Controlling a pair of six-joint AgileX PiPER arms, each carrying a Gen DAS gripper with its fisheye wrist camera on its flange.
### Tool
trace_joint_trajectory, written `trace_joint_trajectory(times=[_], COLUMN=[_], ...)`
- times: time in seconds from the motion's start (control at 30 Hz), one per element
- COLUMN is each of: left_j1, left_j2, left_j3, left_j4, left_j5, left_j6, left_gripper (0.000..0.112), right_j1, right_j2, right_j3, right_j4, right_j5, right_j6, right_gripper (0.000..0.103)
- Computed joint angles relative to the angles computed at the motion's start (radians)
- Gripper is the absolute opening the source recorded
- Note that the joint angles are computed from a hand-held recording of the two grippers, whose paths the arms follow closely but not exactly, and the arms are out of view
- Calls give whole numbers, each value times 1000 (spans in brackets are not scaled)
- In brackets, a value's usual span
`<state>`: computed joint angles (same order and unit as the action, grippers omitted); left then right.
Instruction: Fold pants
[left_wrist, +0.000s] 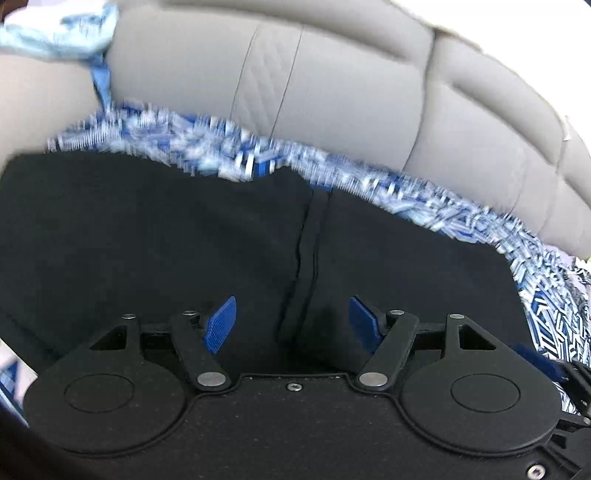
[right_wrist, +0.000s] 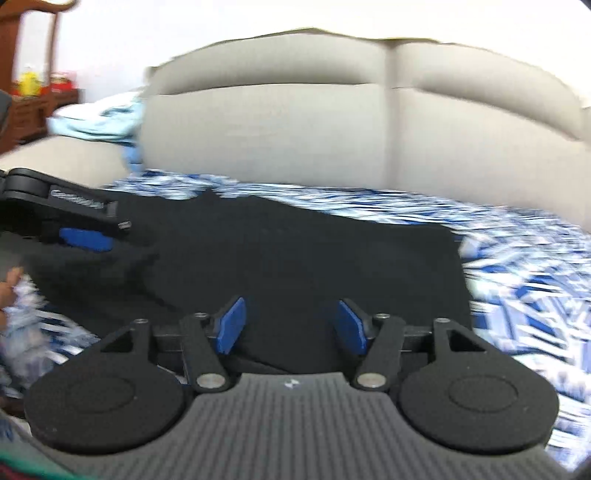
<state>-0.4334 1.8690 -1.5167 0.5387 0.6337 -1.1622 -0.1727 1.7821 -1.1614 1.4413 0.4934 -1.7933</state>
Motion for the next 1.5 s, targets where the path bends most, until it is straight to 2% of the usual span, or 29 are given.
trace_joint_trajectory(times=[0.03, 0.1, 0.17, 0.23, 0.33, 0.4, 0.43, 0.47, 0.57, 0.73, 0.83, 0.93, 1.1, 1.2, 1.27, 1.33, 1.5], left_j1=[7, -3, -6, -26, -46, -55, -63, -69, -95, -174, -191, -162, -177, -202, -215, -213, -209], left_j2=[21, 29, 36, 48, 75, 89, 95, 93, 64, 3, -2, -18, -40, -54, -59, -60, -5], left_j3=[-25, -20, -29, -49, -88, -112, -123, -120, -98, -8, 23, 71, 80, 78, 74, 68, 4], left_j4=[-51, -34, -74, -72, -39, -20, 4, 18, 59, 215, 234, 188, 225, 320, 384, 418, 384], left_j5=[11, -7, -25, 1, 42, 68, 84, 86, 105, 158, 200, 147, 151, 188, 206, 189, 173], left_j6=[33, 9, 70, 74, 57, 40, 20, 1, -51, -189, -206, -209, -215, -283, -327, -341, -252], left_gripper=[66, 65, 42, 43, 47, 45, 31, 25, 23, 22, 15, 15, 15, 16, 16, 17, 18], right_j1=[-10, -27, -52, -68, -64, -63, -60, -59, -64, -80, -98, -111, -133, -146, -143, -135, -102], right_j2=[-7, -4, 13, 36, 50, 58, 60, 63, 73, 69, 74, 83, 80, 82, 81, 86, 93], right_j3=[13, 22, 6, -13, -5, 0, 1, 4, -3, 2, -3, -15, -14, -22, -23, -30, -22], right_j4=[33, 71, 23, -25, 32, 89, 104, 122, 130, 133, 122, 110, 143, 156, 174, 179, 182], right_j5=[-37, -93, -109, -113, -139, -139, -138, -135, -118, -88, -53, -23, 35, 64, 54, 35, -18], right_j6=[-36, -60, 18, 74, -7, -68, -81, -97, -103, -111, -86, -62, -63, -43, -48, -54, -72], right_gripper=[73, 73, 73, 73, 73, 73, 73, 73, 73, 73, 73, 73, 77, 77, 78, 78, 78])
